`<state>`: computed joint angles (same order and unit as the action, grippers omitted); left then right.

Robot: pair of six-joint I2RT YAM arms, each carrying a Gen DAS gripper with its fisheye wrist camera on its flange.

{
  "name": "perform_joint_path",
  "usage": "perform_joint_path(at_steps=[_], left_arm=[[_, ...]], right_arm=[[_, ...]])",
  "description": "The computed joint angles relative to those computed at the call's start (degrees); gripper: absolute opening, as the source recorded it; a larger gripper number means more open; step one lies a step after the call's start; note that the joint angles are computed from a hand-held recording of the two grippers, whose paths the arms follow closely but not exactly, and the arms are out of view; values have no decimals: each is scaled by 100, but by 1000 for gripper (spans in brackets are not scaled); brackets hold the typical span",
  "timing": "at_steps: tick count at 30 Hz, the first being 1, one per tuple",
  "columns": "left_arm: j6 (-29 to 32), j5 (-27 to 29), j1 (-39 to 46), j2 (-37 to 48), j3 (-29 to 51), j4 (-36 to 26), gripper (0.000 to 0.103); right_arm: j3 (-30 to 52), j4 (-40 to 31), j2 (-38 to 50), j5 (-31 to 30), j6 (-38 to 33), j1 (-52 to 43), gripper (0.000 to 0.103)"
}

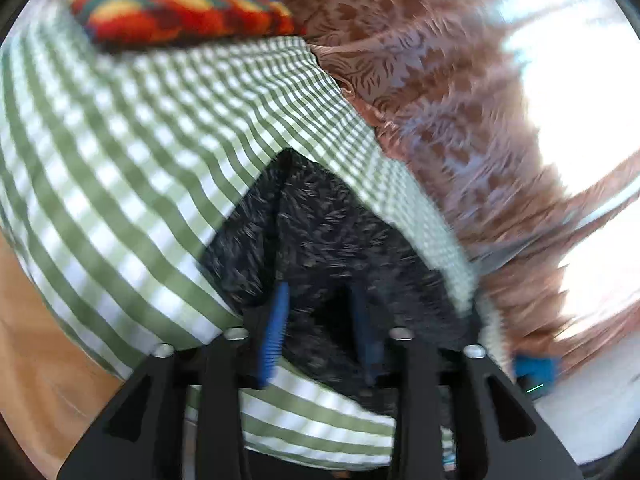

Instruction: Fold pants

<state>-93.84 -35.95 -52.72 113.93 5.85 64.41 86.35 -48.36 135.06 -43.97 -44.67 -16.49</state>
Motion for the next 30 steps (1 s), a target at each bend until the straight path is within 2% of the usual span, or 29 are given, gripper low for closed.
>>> perform_joint_path(at_steps=[2, 3, 7, 11, 13, 17, 19, 22, 24, 25, 26, 27, 28, 30], left_arm=[[-227, -6, -81, 799, -112, 1393, 44], [-241, 20, -79, 970, -90, 1645, 44], [-486, 48, -97, 1010, -26, 1792, 44], [-1104, -546, -487, 801, -129, 1594, 46], [-1440, -822, -773, 687, -124, 1359, 59], [-1579, -799, -907, 512, 13, 996, 59], [-1475, -602, -755, 486, 118, 896, 62], [-1205, -316, -240, 188, 319, 316, 62], [-1057, -88, 83, -41, 439, -169, 46], [-905, 71, 274, -158, 511, -414, 28], [-677, 246, 545, -530, 721, -1299, 12], [-498, 320, 716, -701, 853, -1730, 8], [-318, 362, 856, -764, 918, -1866, 0], [354, 333, 1228, -1155, 1085, -2221, 0]], right_arm=[[106, -46, 11, -3, 50, 29, 5], [125, -55, 33, -6, 23, 11, 5], [210, -118, 111, -29, -23, -27, 5], [251, -108, 143, -47, -27, -8, 5], [272, -129, 165, -60, -64, -28, 5], [379, -155, 245, -95, -18, 10, 5], [393, -164, 248, -106, -28, 4, 5], [458, -224, 293, -131, -45, -8, 5], [455, -229, 280, -135, -30, -7, 5], [447, -226, 267, -135, -23, -7, 5], [435, -218, 251, -135, -14, -8, 5], [425, -209, 237, -132, -7, -10, 5], [401, -183, 207, -127, 28, 5, 5], [379, -126, 145, -121, 102, 22, 5]])
